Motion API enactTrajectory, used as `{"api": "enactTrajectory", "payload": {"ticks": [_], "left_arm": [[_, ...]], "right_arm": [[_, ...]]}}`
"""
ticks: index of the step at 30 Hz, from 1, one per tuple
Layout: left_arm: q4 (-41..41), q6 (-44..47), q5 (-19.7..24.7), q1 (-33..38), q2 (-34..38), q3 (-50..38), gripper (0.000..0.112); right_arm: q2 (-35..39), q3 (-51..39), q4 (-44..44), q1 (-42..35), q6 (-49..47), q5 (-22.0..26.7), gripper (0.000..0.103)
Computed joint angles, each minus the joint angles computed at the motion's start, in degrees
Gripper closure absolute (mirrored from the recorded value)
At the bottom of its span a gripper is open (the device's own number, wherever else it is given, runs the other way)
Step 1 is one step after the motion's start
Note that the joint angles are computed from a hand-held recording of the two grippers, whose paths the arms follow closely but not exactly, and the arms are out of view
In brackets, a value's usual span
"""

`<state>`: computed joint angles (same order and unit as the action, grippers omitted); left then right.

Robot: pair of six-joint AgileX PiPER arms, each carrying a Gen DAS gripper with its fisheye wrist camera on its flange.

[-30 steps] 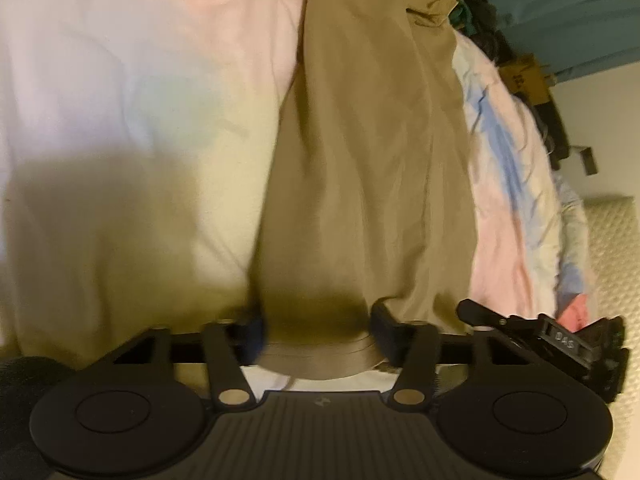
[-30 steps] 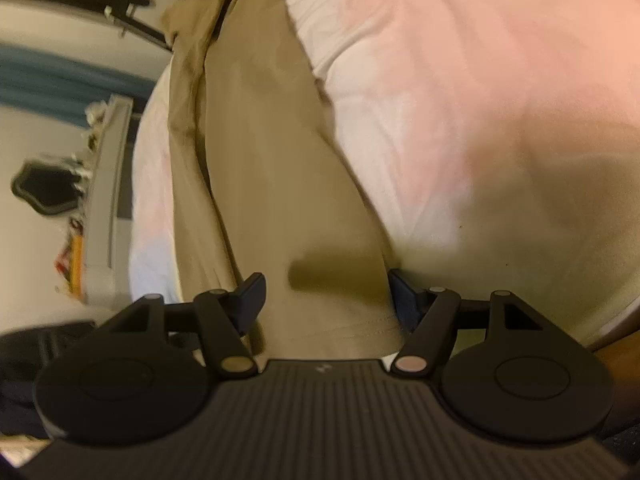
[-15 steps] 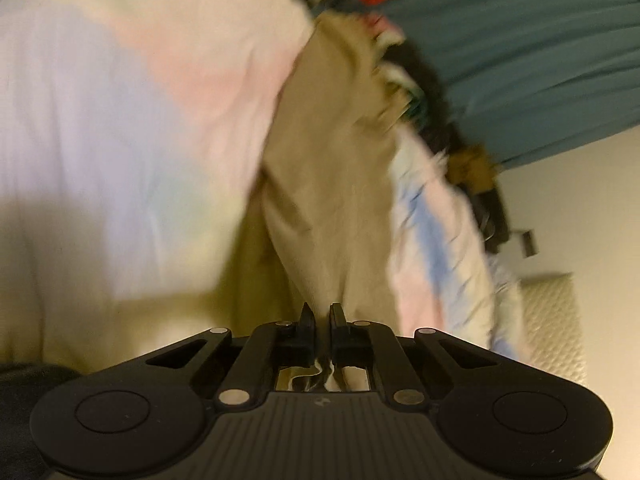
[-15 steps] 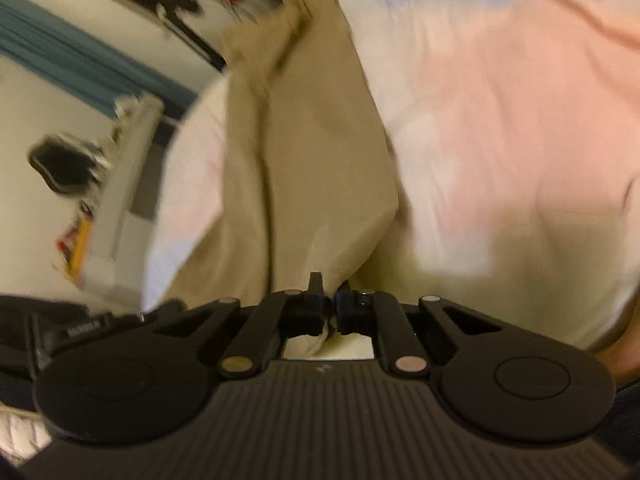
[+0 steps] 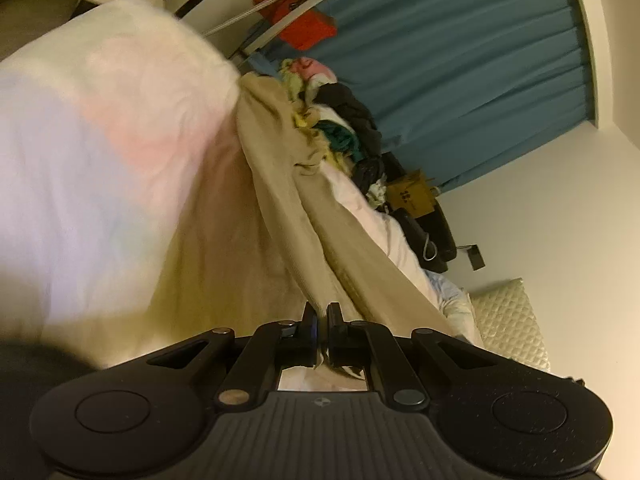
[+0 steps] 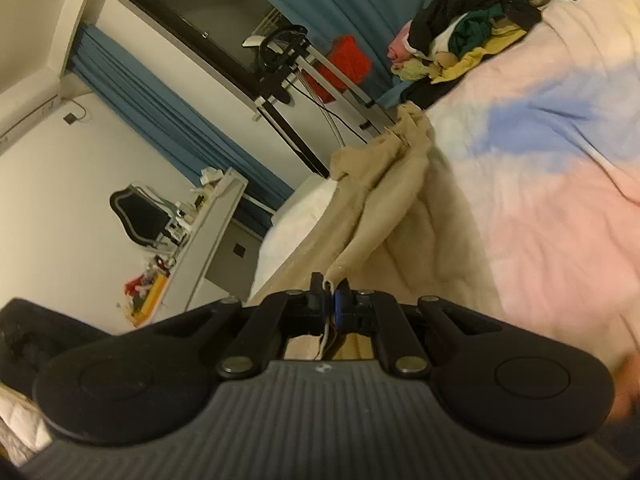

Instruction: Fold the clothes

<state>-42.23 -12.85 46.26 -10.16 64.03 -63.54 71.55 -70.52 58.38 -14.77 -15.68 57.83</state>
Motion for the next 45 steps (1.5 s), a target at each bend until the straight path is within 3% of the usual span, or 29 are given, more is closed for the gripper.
{"api": "enactTrajectory", "payload": {"ticks": [5, 7, 9, 14, 17, 22, 25, 27, 32, 36, 39, 42, 45], "left_arm": [[-1.8, -1.0, 1.3, 0.7, -10.3, 11.3, 0.108], [-1.7, -0.7, -0.2, 0.0, -9.3, 11.5, 0.108], [-0.1, -0.3, -2.0, -0.8, -6.8, 9.7, 0.108], [4.8, 0.3, -6.0, -0.8, 7.9, -4.0, 0.108], [9.9, -0.4, -11.7, -1.7, 17.8, -13.0, 0.108], [23.6, -10.9, -18.3, -4.1, 32.3, -26.7, 0.108], [35.1, -17.8, -19.1, -6.4, 39.6, -34.6, 0.108], [37.9, -19.1, -20.0, -6.8, 43.4, -37.8, 0.108], [44.2, -21.1, -21.3, -7.2, 53.9, -46.4, 0.108], [51.6, -22.1, -14.5, -8.5, 66.0, -61.2, 0.108], [51.0, -18.8, -10.1, -8.2, 72.1, -68.3, 0.108], [48.0, -14.9, -6.2, -7.5, 77.5, -75.6, 0.107], [49.6, -14.6, -5.6, -7.9, 77.7, -76.4, 0.107]], "right_arm": [[-6.7, 11.5, 3.1, -4.6, -3.6, 3.0, 0.096], [-7.5, 13.5, 4.0, -5.4, -4.1, 3.2, 0.096], [-5.1, 11.1, 3.4, -2.4, -3.6, -0.7, 0.096], [6.9, 0.0, 1.8, 5.1, -0.2, -11.2, 0.095], [14.9, -7.9, -1.3, 10.0, 1.5, -19.0, 0.095], [27.7, -19.5, -8.9, 16.0, 5.7, -30.7, 0.095], [33.9, -24.6, -11.3, 17.0, 7.1, -33.6, 0.095], [37.8, -27.4, -11.6, 17.2, 5.5, -34.8, 0.095], [47.0, -34.5, -17.8, 18.2, 4.2, -36.4, 0.095], [55.5, -44.6, -35.1, 20.6, 14.2, -33.6, 0.095], [60.9, -51.5, -42.4, 21.4, 18.9, -29.2, 0.095], [65.2, -57.6, -45.4, 21.7, 20.5, -25.2, 0.095], [65.9, -59.0, -45.1, 21.5, 20.5, -23.9, 0.095]]}}
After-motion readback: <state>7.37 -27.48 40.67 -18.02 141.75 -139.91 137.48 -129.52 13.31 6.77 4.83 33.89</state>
